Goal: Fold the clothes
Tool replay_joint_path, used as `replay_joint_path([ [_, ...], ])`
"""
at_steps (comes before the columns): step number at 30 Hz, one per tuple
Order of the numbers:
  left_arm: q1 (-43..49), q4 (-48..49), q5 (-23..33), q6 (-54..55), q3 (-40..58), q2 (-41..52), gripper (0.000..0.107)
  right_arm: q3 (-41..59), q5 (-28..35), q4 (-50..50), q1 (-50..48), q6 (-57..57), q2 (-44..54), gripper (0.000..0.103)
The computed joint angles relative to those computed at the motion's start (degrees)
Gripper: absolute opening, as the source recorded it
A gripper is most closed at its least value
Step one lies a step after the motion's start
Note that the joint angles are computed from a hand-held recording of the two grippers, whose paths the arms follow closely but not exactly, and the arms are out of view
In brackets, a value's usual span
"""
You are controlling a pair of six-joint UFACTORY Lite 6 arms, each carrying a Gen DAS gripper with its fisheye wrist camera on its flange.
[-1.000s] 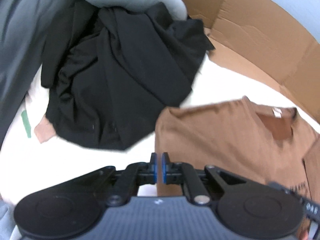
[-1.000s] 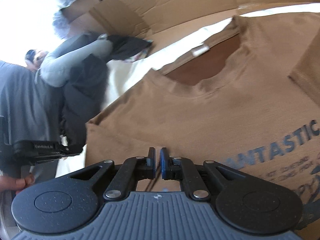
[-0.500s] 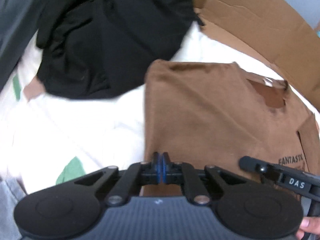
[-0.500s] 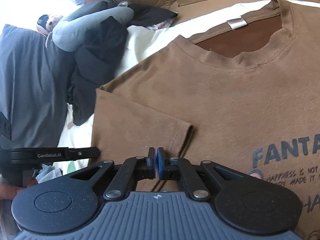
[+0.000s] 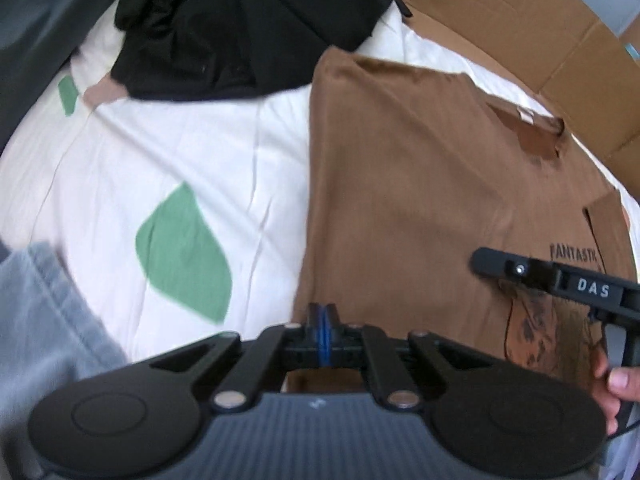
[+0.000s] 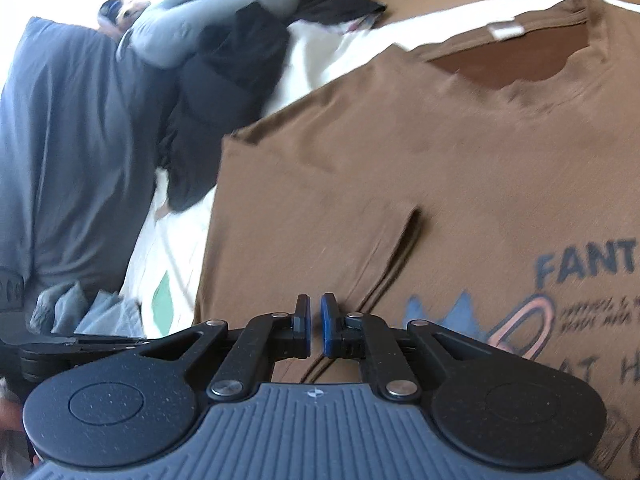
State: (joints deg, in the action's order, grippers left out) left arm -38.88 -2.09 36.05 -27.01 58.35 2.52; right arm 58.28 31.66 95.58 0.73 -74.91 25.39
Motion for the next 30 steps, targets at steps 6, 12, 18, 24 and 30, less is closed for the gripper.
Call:
replay_joint_path([
  [6, -1.1, -1.8, -1.2, -0.4, -3.2, -2.8, 0.004, -4.0, 2.7, -1.2, 3.0, 1.3, -4.3, 0.005],
  [12, -2.2, -2.9, -1.9, 0.4, -6.4, -4.6, 0.004, -8.6, 1.9, -4.1, 8.2, 1.5, -6.9, 0.005],
  [18, -3.6, -3.5, -1.1, -0.7, -7.0, -5.6, 0.008, -11.5, 0.8, -5.4, 7.9, 5.0, -9.0, 0.009],
  [24, -6.0, -0.2, 2.4, -5.6, -5.3, -6.8, 0.048, -13.4, 0.5, -7.8, 5.3, 7.5, -13.1, 0.037],
  [30, -8.3, 1.2, 6.7, -9.2, -1.5, -6.9, 0.066, -16.0, 0.6, -12.6, 0.4, 11.2, -18.7, 0.044],
])
